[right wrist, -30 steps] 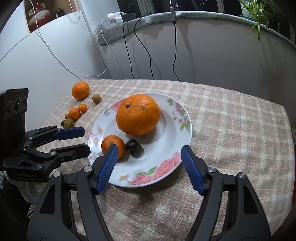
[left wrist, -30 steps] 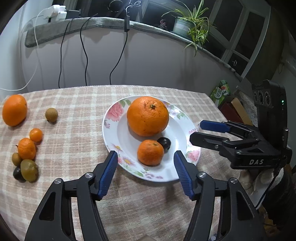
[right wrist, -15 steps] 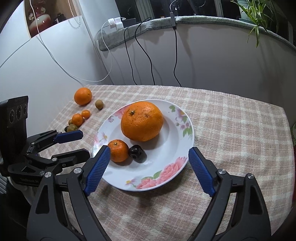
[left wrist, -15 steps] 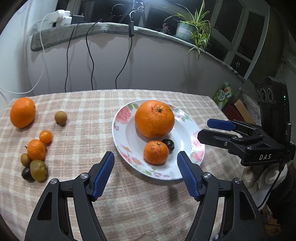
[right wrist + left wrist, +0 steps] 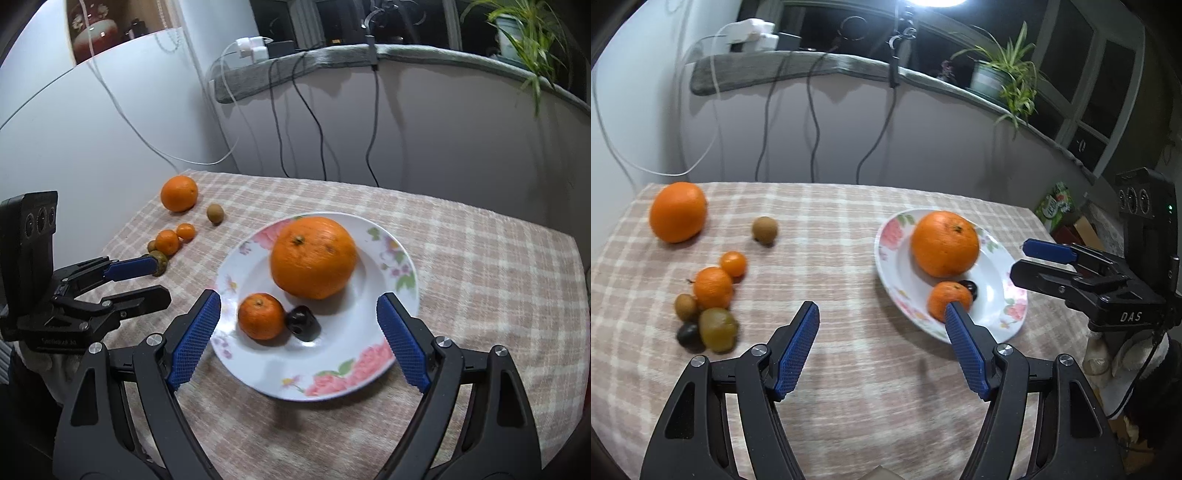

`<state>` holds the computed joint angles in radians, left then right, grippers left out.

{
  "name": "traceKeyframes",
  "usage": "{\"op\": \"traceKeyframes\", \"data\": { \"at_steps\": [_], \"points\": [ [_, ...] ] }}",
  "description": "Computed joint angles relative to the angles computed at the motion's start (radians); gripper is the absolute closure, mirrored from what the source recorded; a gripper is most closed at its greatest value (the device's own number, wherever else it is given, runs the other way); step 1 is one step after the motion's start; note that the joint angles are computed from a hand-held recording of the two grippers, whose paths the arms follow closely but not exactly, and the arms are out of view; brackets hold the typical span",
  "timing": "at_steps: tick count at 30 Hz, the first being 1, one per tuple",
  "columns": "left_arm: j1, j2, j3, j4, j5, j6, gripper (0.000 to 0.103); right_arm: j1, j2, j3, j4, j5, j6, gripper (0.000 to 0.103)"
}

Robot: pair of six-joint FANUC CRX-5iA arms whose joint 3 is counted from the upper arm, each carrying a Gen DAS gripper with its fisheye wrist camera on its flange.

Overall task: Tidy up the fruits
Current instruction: 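Move both open tools back toward the remaining fruits on the cloth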

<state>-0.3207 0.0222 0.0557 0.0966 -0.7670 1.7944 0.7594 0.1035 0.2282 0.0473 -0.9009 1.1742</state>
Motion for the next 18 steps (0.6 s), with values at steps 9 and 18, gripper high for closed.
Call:
{"op": "traceKeyframes", "data": {
  "at_steps": [9, 18],
  "points": [
    [0.047, -0.057, -0.053, -0.029, 0.001, 0.042, 0.033, 0.030, 0.033, 0.048, -0.008, 0.021, 0.047, 0.014],
    [0.109, -0.124, -0.119, -0.044, -0.001, 0.070, 0.033, 0.059, 0.108, 0.156, -0.051, -0.027, 0.127, 0.014]
  ]
}}
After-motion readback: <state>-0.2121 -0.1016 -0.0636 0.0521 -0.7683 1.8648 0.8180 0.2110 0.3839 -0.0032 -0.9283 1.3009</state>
